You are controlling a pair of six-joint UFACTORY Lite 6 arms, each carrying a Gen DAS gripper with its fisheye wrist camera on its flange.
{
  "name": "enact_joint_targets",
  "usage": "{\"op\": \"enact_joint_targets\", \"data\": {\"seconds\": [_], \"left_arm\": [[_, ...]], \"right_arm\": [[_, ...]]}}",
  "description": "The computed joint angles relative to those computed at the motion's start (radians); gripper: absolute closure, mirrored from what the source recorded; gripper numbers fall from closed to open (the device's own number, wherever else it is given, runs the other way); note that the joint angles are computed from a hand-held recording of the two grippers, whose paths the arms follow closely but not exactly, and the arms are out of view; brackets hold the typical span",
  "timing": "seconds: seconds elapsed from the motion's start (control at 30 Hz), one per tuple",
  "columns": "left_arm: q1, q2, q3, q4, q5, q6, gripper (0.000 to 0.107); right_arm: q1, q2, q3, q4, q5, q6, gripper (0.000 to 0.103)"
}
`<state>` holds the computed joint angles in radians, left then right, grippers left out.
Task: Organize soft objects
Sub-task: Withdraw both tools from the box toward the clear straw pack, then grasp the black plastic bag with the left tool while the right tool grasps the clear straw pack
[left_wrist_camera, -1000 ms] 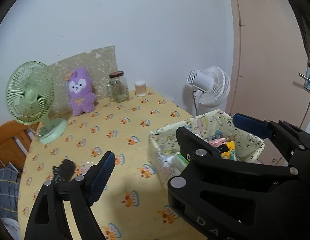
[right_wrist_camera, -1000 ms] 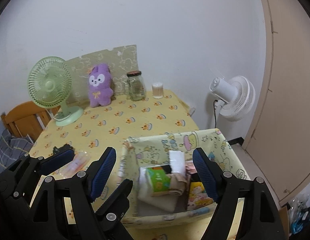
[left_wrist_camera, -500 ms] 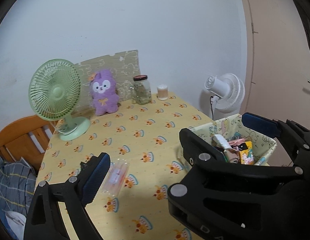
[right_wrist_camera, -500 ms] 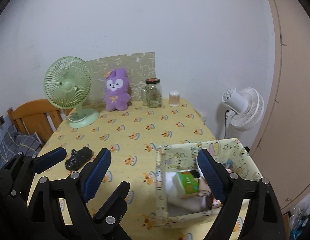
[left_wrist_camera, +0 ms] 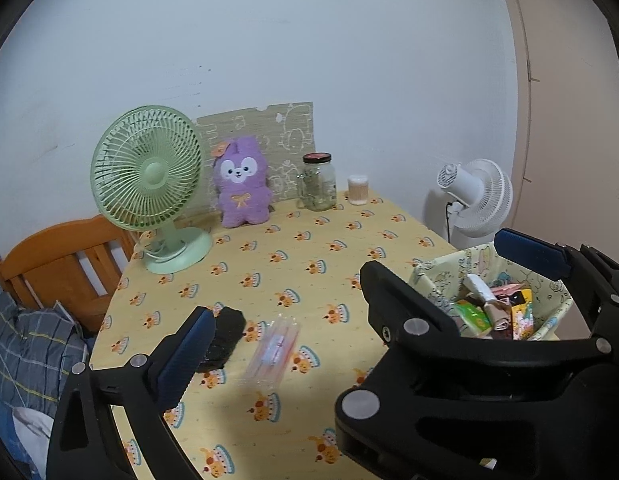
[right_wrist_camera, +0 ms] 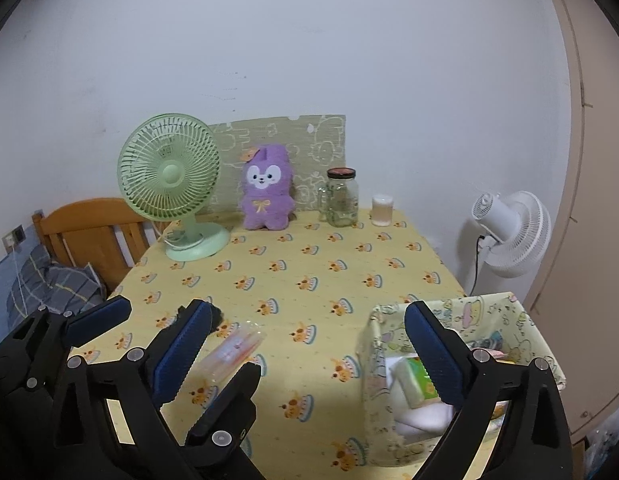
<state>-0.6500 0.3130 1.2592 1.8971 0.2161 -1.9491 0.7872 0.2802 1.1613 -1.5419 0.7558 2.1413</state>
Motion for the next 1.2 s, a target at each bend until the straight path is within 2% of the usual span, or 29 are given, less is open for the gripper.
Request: {"op": "enact_joint_targets", "data": {"seconds": [0.7,1.1,1.2], "left_arm": [[0.147,0.116,0.012,0.544,-0.015,-0.484,0.005],[0.219,0.255,0.097,0.588,-0.016,-0.487,0.012],[0.239,0.306,0.152,0.494,-0.033,-0.392,0.015]], "right_arm": [[-0.029,0.307,0.275,-0.027,-0.109,0.048,0.003],[-0.077,0.520,0.494,0.063,-0.204,-0.032,0.003],[-0.089,0.578,0.566,0.117,-0.225,-0.091,0.004]]}}
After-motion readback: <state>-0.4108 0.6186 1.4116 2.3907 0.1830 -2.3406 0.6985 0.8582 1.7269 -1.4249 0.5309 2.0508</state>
